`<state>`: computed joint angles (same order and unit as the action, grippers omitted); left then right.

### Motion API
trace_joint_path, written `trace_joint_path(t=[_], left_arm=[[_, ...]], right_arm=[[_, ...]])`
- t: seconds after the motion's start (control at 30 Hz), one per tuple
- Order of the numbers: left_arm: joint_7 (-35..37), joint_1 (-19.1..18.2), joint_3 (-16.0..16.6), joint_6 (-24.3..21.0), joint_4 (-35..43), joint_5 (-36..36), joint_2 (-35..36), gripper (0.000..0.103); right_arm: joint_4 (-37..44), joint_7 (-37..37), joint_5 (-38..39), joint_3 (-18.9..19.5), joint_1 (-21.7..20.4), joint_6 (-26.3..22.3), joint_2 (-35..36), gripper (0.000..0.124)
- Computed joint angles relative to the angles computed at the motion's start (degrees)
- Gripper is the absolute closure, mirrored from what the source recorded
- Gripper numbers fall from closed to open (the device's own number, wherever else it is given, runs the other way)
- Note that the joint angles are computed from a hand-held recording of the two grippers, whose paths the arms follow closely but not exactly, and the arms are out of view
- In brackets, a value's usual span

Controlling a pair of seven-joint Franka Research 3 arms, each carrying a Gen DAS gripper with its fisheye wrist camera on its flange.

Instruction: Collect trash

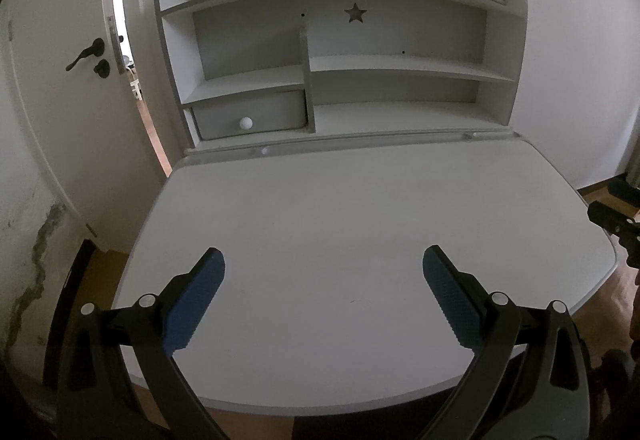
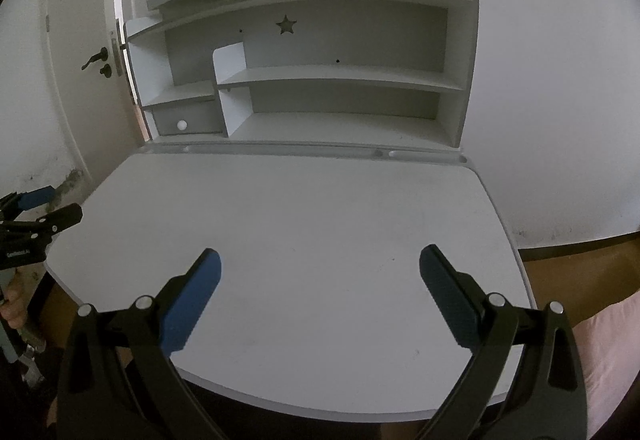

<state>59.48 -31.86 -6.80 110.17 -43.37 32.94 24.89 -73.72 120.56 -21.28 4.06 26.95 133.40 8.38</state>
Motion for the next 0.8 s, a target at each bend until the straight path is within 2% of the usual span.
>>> trace_joint_path(t=[0.8], left_arm=[[-1.7, -0.7, -0.3, -0.7, -1.1, 0.4, -0.8, 0.007]], right_arm=[[-0.3, -0.2, 0.0, 0.1, -0.1, 0.0, -0.4, 0.028]])
